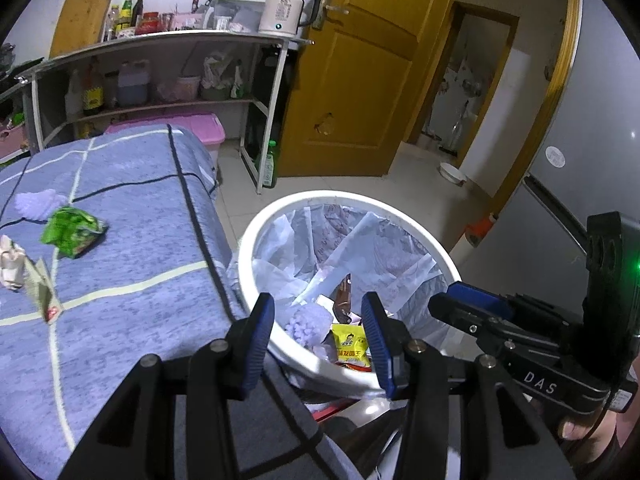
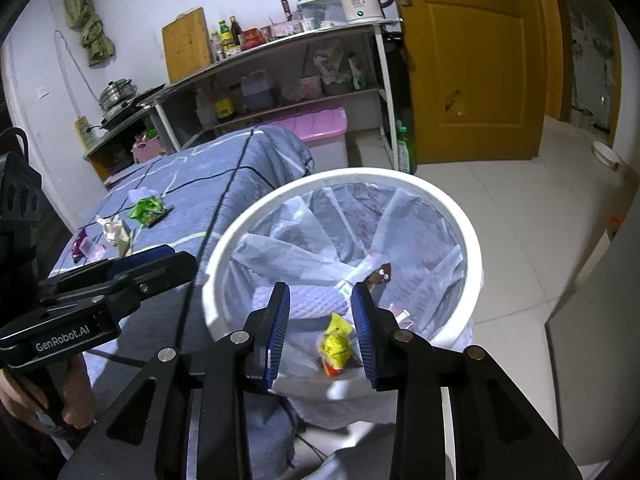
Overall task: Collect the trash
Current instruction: 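Carry the wrapper and yellow bag over the white bin and open both tools, then move both open tools back over the trash on the table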
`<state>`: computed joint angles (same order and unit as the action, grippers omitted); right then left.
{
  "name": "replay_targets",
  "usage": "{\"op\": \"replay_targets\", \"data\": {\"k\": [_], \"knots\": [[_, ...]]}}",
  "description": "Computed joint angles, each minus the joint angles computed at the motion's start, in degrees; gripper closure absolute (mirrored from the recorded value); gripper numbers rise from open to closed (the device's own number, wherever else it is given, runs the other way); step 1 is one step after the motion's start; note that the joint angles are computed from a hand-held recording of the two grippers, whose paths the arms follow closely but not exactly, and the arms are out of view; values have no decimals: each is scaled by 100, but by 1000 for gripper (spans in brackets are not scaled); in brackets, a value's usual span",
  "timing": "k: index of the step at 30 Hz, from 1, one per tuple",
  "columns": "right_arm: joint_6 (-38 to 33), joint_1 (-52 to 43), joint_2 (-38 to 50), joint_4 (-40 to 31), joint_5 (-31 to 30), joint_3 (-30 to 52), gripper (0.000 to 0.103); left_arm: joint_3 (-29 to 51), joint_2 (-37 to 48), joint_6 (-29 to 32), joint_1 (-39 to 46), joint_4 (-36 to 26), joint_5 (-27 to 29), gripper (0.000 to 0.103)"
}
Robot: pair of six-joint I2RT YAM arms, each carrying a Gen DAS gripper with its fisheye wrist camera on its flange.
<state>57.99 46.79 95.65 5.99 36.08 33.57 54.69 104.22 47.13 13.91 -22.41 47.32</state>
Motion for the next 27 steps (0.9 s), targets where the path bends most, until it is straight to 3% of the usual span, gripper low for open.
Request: {"op": "replay_targets", "data": {"k": [10,27], "knots": [[110,556,-9,-471,330,415,70,-57,-266,542,681,-401,331,56],[-329,856,706,-43,-14,1119,70,379,203,1304,1874,-851,435,56]]}}
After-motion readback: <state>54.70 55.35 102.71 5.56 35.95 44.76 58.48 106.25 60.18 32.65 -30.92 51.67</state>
